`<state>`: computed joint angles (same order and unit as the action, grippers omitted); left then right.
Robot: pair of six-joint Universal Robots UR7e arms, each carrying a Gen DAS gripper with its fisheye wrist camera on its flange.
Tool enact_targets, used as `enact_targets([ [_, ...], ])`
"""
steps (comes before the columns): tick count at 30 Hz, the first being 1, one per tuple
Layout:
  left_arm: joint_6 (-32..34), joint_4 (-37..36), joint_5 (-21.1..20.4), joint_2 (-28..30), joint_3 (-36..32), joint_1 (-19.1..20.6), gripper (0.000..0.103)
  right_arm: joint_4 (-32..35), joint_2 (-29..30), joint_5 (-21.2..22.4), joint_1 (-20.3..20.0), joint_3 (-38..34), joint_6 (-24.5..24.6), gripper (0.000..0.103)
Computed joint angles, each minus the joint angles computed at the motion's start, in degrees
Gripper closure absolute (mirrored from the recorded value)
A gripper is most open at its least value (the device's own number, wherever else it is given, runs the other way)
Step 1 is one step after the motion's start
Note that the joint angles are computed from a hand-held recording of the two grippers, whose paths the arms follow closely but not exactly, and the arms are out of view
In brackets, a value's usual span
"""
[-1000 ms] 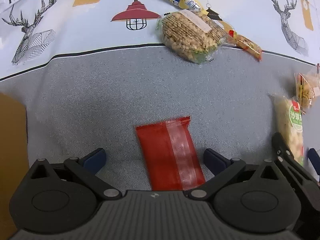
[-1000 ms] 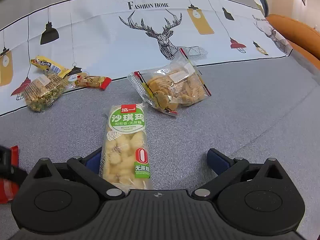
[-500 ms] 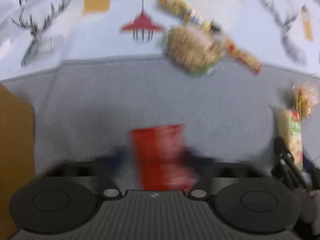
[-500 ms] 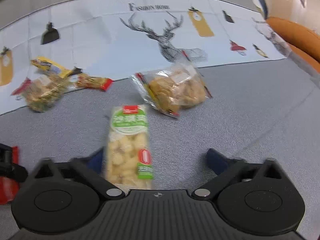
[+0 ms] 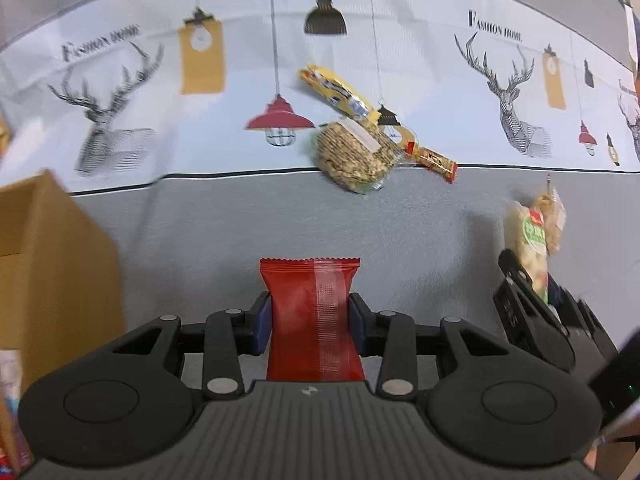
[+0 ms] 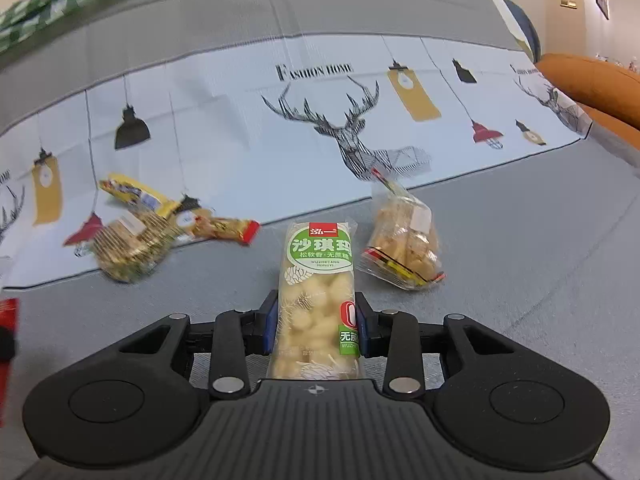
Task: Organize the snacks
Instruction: 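Carry the red packet and bean snack over the cardboard box with both tools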
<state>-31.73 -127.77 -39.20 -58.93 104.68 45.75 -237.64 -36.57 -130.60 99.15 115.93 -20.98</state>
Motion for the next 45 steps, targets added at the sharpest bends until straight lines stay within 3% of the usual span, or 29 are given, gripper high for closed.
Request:
enact_targets([
  [3, -2.7, 4.1, 1.5, -4.6, 2.7, -2.3, 0.06, -1.4, 0.3, -0.1, 1.0, 0.6, -0.7, 0.065],
  [7, -7.2, 9.9, 2.8, -11.7, 7.0, -5.8, 0.06, 0.7, -2.4, -3.3, 4.1, 3.8, 3.6, 0.065],
  [10, -11.3, 15.1, 3.1, -16.5, 9.7, -8.8, 0.06, -0.4, -5.4, -5.6, 8.5, 7.2, 4.0, 0.065],
  [15, -18.5, 25.8, 2.5, -25.2, 13.8, -15.3, 0.06, -1.2, -13.7, -6.1, 16.5, 19.2, 7.2, 0.065],
  [21, -34.2, 48.8, -0.8, -38.1, 16.7, -27.0, 0.059, 13.6, -22.8, -11.3, 31.0, 27.1, 21.0, 0.065],
  [25, -47.1, 66.0, -4.9, -45.4, 16.3, -35.5, 0.059, 26.7, -25.7, -12.8, 40.9, 26.9, 31.8, 0.065],
  [29, -59.9, 80.2, -10.0, -50.7, 15.6, -44.1, 0.059, 36.2, -26.4, -11.8, 48.1, 25.3, 37.9, 0.065],
  [33, -69.9, 89.0, -15.7, -54.2, 15.5, -51.8, 0.059, 42.2, -25.5, -11.9, 53.8, 23.2, 39.4, 0.065],
  [36, -74.4, 93.1, -17.6, -55.4, 14.9, -55.5, 0.059, 46.1, -25.7, -11.1, 56.0, 22.1, 39.6, 0.065],
  [39, -76.9, 95.2, -18.3, -56.2, 14.2, -57.7, 0.059, 47.2, -25.3, -11.4, 57.7, 20.7, 38.4, 0.065],
  [45, -77.2, 95.3, -18.0, -56.8, 14.0, -58.3, 0.059, 47.9, -24.8, -13.0, 59.2, 19.3, 36.9, 0.065],
])
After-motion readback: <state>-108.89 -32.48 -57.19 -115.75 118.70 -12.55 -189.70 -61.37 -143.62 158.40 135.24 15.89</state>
